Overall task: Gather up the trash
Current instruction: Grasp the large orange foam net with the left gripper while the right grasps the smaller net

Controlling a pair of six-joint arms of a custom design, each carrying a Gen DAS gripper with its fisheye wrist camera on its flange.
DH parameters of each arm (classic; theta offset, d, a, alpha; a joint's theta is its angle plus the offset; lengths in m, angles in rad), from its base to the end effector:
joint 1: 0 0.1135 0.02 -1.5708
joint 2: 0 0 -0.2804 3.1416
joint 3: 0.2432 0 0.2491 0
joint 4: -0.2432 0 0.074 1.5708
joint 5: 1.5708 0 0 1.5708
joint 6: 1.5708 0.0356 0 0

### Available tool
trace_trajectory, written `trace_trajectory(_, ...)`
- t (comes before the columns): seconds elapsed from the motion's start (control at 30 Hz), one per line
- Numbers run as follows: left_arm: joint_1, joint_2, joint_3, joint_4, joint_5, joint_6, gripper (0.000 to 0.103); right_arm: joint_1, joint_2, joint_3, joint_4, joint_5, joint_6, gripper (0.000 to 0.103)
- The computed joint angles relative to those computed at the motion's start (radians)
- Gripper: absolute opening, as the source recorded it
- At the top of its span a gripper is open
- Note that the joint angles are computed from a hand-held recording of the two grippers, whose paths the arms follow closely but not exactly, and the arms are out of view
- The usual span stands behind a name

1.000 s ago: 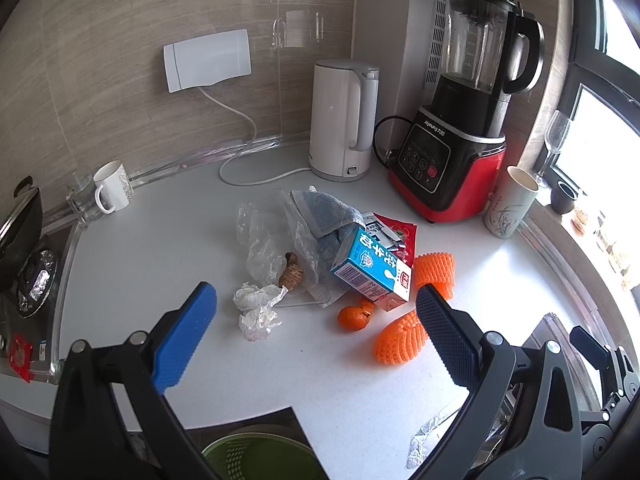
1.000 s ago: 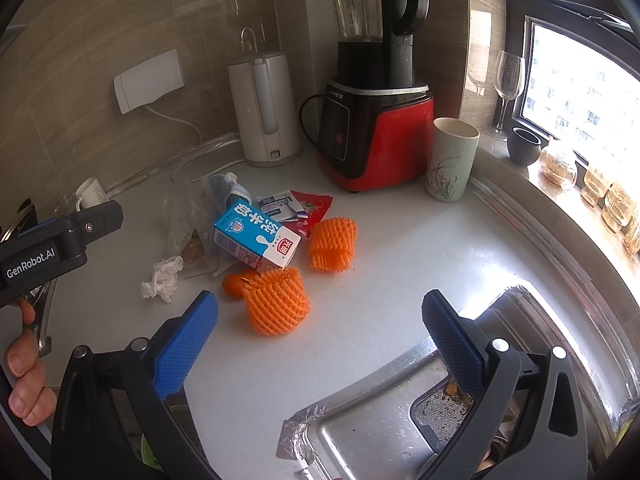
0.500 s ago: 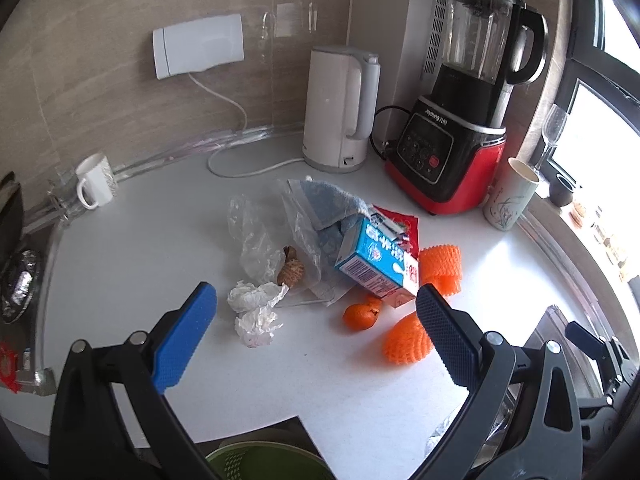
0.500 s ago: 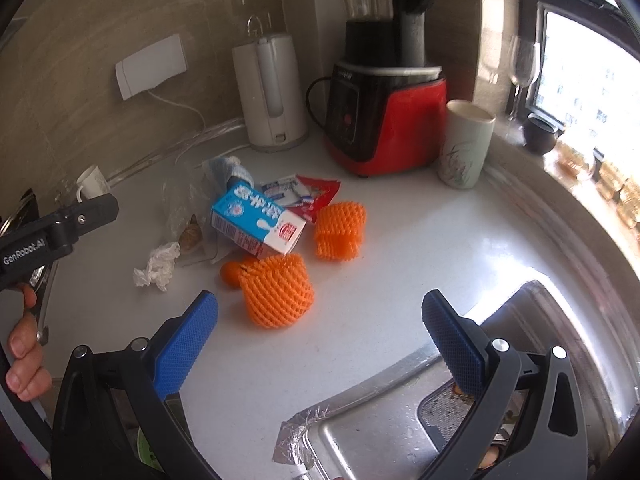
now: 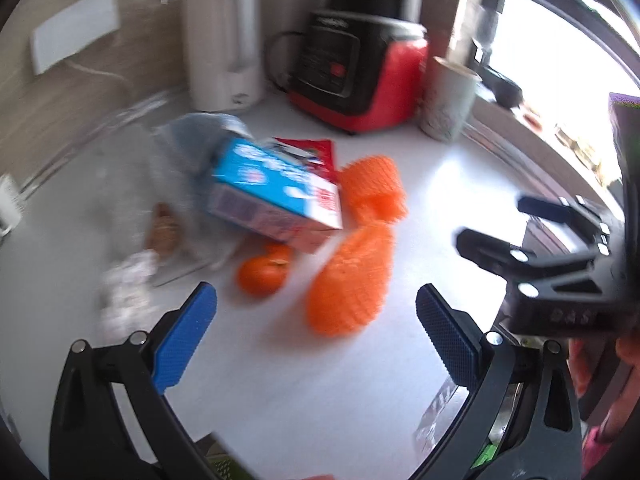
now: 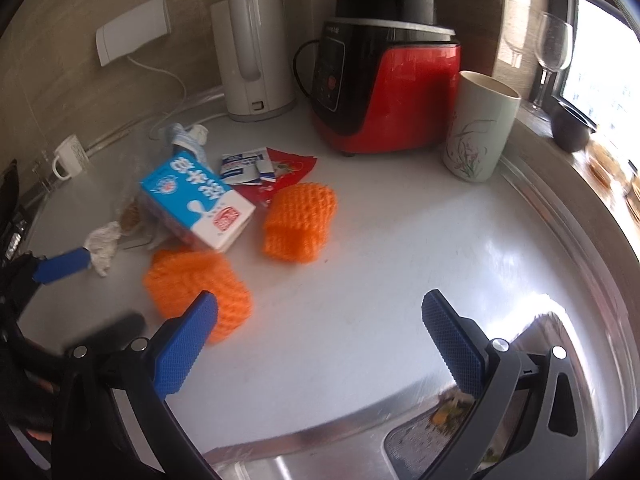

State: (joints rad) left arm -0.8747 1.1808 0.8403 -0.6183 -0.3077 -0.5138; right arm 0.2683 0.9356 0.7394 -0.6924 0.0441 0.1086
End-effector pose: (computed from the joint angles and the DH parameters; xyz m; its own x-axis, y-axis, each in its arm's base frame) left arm 0.1515 -0.1645 0.2603 -0.7617 0.1810 -0.6222 0.2818 0.9572 -0.0665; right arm 0.1658 0.0440 0.2659 -0.7698 -0.0993 -0.6305 -0.1555 0.9872 0.0343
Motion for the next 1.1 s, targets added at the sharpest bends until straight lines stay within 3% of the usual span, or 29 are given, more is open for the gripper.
trace_trajectory(0.1,-0.003,0.089,0.006,0.061,0.024,0.013,0.095,-0.05,0.065,-0.011,0.066,-0.03,-0.055,0.101)
trace_trajectory(0.17,0.009,0.137,0.005,0.095,0.051,0.023,0.088,-0.079,0.105,-0.016,0.107,-0.046,-0.078,0.101)
trace_trajectory(0.23,0.027,0.179,0.012,0.113,0.083,0.026,0.066,-0.112,0.141,-0.02,0.142,-0.076,-0.095,0.101)
trace_trajectory(0.37,0.061,0.198,0.0,0.136,0.129,0.023,0.039,-0.177,0.219,-0.014,0.209,-0.161,-0.112,0.101)
trace_trajectory(0.4,0.065,0.194,-0.008,0.144,0.134,0.021,0.027,-0.193,0.242,-0.01,0.225,-0.189,-0.112,0.101)
trace_trajectory(0.43,0.073,0.186,-0.013,0.148,0.153,0.021,0.023,-0.206,0.26,-0.006,0.234,-0.216,-0.116,0.101)
trace_trajectory(0.73,0.056,0.066,-0.028,0.067,0.147,-0.027,0.02,-0.219,0.459,0.055,0.341,-0.346,-0.054,0.099)
trace_trajectory(0.8,0.044,0.02,-0.034,0.035,0.15,-0.046,0.02,-0.217,0.518,0.082,0.348,-0.36,-0.038,0.092)
trace_trajectory(0.87,0.019,-0.024,-0.034,-0.008,0.126,-0.072,0.02,-0.212,0.567,0.106,0.341,-0.364,-0.027,0.065)
trace_trajectory(0.9,0.001,-0.045,-0.033,-0.035,0.109,-0.085,0.02,-0.213,0.58,0.117,0.322,-0.378,-0.025,0.061)
trace_trajectory(0.97,-0.034,-0.088,-0.031,-0.086,0.077,-0.118,0.02,-0.209,0.568,0.118,0.321,-0.393,-0.025,0.024)
trace_trajectory(1.0,-0.059,-0.117,-0.03,-0.122,0.056,-0.138,0.02,-0.213,0.556,0.117,0.312,-0.41,-0.02,0.024)
trace_trajectory(1.1,-0.129,-0.19,-0.021,-0.217,-0.011,-0.201,0.021,-0.171,0.454,0.103,0.263,-0.325,-0.016,0.022)
